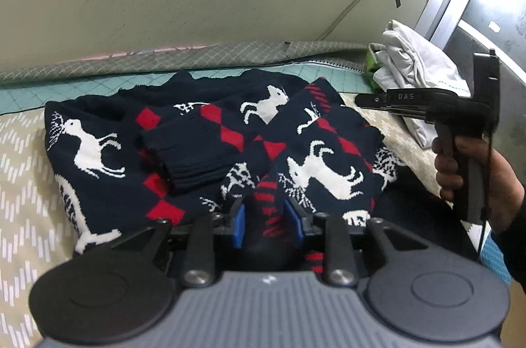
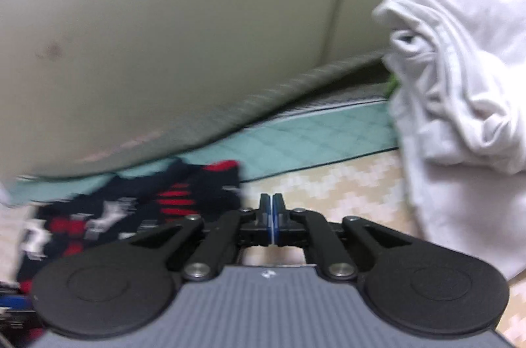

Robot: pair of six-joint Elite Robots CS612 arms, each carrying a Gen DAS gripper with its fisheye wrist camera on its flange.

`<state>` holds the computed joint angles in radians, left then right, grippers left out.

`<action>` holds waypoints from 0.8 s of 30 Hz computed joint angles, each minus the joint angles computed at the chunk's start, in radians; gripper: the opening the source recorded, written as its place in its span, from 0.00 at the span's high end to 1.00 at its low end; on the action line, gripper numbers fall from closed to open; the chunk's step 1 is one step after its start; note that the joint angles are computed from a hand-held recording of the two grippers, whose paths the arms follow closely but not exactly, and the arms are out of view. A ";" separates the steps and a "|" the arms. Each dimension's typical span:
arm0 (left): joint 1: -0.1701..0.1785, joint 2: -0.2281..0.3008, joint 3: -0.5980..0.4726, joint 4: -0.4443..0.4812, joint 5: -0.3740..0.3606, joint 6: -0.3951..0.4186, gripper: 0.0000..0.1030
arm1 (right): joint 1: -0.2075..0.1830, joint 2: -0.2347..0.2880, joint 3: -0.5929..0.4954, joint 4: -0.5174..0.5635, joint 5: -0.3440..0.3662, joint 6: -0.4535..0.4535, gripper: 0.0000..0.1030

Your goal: Fold small clothes

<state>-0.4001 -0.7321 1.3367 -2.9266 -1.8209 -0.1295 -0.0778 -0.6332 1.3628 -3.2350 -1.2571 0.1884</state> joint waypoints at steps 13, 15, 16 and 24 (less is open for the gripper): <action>-0.014 -0.003 0.008 0.005 0.049 0.068 0.71 | 0.044 0.007 -0.015 0.049 -0.128 -0.149 1.00; -0.014 -0.007 0.012 0.006 0.053 0.076 0.70 | 0.056 0.004 -0.013 0.048 -0.184 -0.181 1.00; -0.013 -0.010 0.015 0.003 0.052 0.076 0.66 | 0.062 0.001 -0.006 0.035 -0.213 -0.204 0.88; 0.022 -0.042 0.082 -0.263 0.043 -0.050 0.50 | -0.008 -0.135 0.260 -0.212 -0.052 -0.123 0.63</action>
<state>-0.3782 -0.7738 1.4189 -3.1894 -1.7777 -0.1791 -0.0861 -0.7679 1.6225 -3.4470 -1.3095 0.0655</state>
